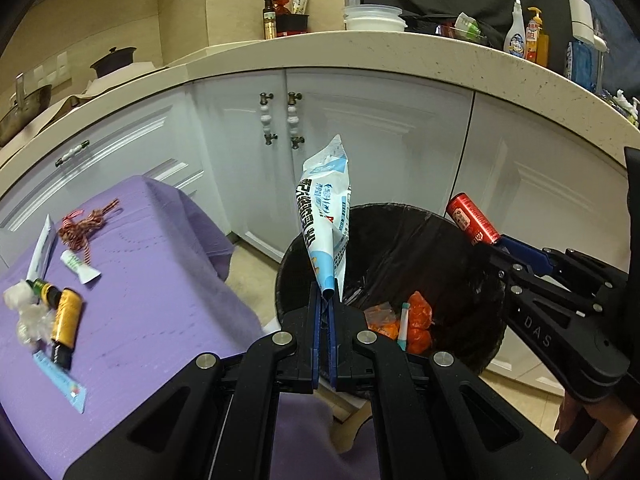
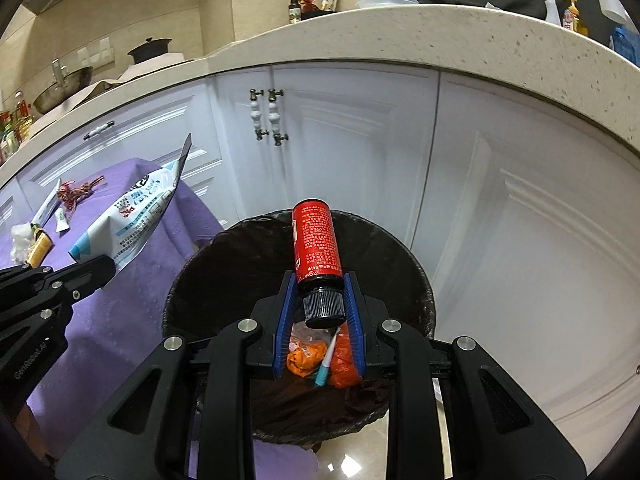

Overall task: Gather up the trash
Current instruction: 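Carry the tube and red bottle over the bin and open both grippers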

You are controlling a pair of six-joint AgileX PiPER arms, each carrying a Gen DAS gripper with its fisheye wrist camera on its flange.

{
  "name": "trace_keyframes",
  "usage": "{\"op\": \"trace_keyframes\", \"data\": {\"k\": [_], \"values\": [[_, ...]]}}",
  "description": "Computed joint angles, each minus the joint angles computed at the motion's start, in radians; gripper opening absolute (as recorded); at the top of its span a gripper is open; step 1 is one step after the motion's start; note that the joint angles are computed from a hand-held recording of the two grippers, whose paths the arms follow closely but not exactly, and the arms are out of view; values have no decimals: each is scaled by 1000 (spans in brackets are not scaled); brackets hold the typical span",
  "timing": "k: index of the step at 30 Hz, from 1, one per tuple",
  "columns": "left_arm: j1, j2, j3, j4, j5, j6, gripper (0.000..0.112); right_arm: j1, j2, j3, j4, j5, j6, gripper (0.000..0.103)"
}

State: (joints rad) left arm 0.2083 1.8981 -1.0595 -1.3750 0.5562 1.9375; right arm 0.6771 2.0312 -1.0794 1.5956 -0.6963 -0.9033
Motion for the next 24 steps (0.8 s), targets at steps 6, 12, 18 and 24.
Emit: {"op": "trace_keyframes", "data": {"k": [6, 12, 18, 24], "values": [[-57, 41, -31, 39, -43, -61, 20, -28, 14, 2, -28, 2, 49, 40], [-42, 45, -35, 64, -38, -95, 26, -28, 12, -1, -20, -1, 31, 41], [28, 24, -44, 81, 9, -131, 26, -3, 15, -44, -2, -1, -17, 41], [117, 16, -67, 104, 46, -166, 26, 38, 36, -124, 28, 3, -96, 41]]}}
